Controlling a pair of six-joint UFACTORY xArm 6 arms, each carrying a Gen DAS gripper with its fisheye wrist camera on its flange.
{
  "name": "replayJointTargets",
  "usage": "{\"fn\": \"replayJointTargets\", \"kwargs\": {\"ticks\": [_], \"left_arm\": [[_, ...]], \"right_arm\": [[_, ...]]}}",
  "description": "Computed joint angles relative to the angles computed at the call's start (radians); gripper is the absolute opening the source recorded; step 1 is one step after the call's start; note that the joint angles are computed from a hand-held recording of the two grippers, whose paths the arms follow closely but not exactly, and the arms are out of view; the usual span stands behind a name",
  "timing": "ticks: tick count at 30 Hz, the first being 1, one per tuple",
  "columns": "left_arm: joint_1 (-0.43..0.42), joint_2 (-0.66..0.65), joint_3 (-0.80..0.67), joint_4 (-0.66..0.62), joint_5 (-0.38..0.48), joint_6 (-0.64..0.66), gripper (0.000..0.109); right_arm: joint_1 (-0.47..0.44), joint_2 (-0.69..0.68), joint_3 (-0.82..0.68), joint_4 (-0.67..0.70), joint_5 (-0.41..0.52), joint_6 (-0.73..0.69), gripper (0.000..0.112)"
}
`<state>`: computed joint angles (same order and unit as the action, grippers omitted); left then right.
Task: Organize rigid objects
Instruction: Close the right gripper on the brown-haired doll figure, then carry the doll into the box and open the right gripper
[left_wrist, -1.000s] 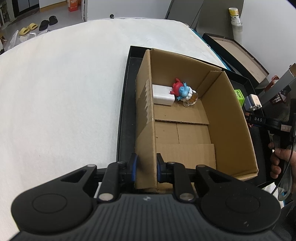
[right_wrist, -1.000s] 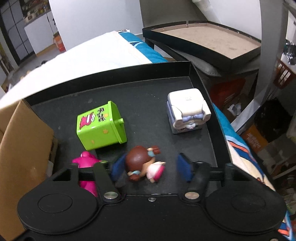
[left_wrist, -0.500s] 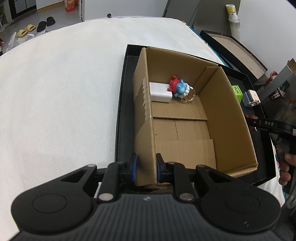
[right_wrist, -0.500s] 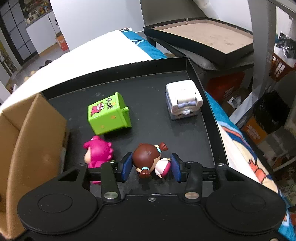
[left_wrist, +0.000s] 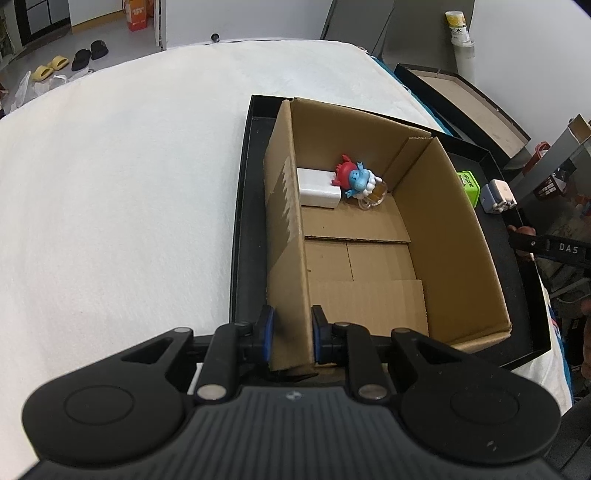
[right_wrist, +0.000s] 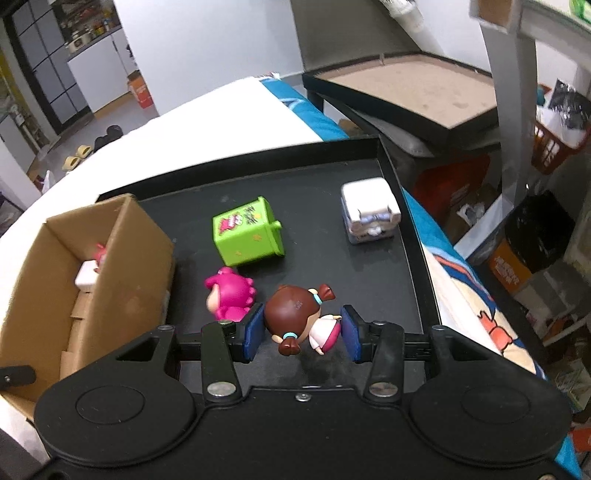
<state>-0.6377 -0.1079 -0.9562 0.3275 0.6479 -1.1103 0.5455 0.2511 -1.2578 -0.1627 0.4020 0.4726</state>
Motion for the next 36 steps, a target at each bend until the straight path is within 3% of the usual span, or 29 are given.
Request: {"fn": "replayJointTargets", "kwargs": {"ticks": [10,13,36], "left_arm": [[0.017,-0.027,0.040,-0.034,-0.046,0.002,0.019],[0.021,-0.029,0.047,-0.049,-0.058,0.005,0.019],[0.029,-0.047,0.083,-0.056,-0.104,0.014,0.020]], "right_arm": [[0.028,-0.010,-0.052,-0.031,0.036,-0.011,0.044],[0.040,-0.004,-0.088,-0.072,0.085,0.010,0.044],[0.127,0.084,-0.339,-0.073,0.238,-0.078,0.044]]}}
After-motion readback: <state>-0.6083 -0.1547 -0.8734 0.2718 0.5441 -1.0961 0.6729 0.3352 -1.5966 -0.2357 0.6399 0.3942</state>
